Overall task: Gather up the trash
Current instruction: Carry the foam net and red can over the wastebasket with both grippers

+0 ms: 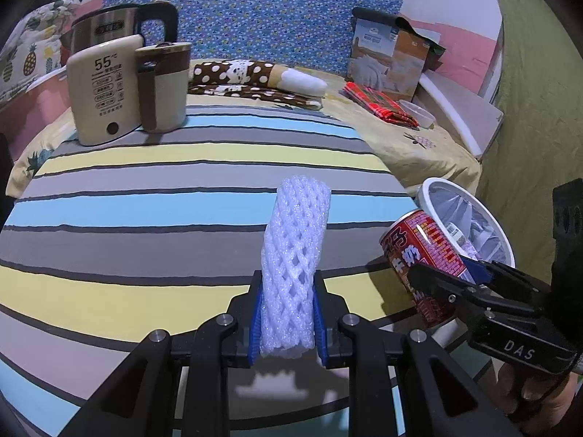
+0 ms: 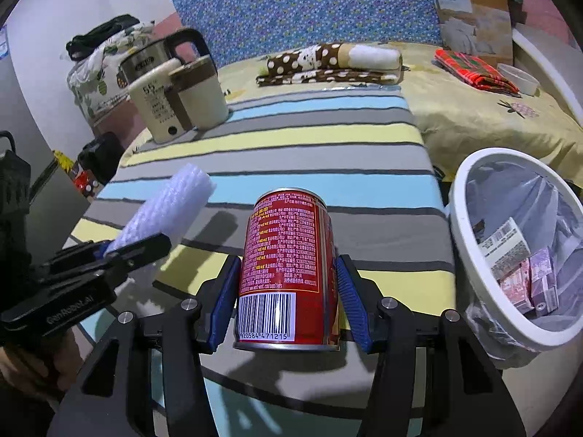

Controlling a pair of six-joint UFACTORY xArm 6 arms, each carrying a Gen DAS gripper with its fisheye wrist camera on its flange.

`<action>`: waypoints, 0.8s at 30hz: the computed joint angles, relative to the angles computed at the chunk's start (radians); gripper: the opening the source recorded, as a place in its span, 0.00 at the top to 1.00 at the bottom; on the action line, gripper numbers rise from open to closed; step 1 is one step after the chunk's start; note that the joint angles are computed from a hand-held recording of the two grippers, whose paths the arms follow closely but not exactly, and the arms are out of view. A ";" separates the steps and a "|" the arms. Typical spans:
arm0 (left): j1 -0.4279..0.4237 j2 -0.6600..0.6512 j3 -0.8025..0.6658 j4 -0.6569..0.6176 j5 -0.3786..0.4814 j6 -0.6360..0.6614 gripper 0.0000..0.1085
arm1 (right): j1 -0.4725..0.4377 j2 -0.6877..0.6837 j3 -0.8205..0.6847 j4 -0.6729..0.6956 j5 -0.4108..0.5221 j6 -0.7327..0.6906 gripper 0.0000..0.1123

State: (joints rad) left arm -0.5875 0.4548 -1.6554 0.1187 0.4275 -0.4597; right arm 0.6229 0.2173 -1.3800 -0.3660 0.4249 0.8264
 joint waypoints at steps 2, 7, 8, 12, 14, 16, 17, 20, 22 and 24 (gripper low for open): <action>-0.006 0.007 -0.011 -0.005 -0.002 0.003 0.78 | -0.002 -0.010 0.010 -0.004 -0.008 0.005 0.51; -0.027 0.037 -0.059 -0.031 0.001 0.024 0.78 | -0.012 -0.041 0.043 -0.041 -0.020 0.038 0.51; -0.031 0.044 -0.071 -0.034 0.004 0.028 0.78 | -0.016 -0.050 0.054 -0.047 -0.021 0.046 0.51; -0.056 0.084 -0.136 -0.041 0.014 0.044 0.78 | -0.033 -0.086 0.088 -0.102 -0.024 0.106 0.51; -0.066 0.102 -0.165 -0.046 0.016 0.050 0.78 | -0.044 -0.106 0.107 -0.131 -0.029 0.137 0.51; -0.079 0.131 -0.211 -0.049 0.025 0.055 0.78 | -0.054 -0.125 0.125 -0.166 -0.023 0.172 0.51; -0.086 0.148 -0.236 -0.057 0.027 0.065 0.78 | -0.060 -0.134 0.135 -0.174 -0.023 0.181 0.51; -0.099 0.190 -0.301 -0.067 0.039 0.080 0.78 | -0.079 -0.164 0.167 -0.200 -0.027 0.218 0.51; -0.111 0.230 -0.367 -0.083 0.056 0.097 0.78 | -0.089 -0.185 0.184 -0.242 -0.016 0.253 0.51; -0.122 0.277 -0.444 -0.093 0.079 0.113 0.78 | -0.101 -0.203 0.202 -0.268 -0.012 0.281 0.51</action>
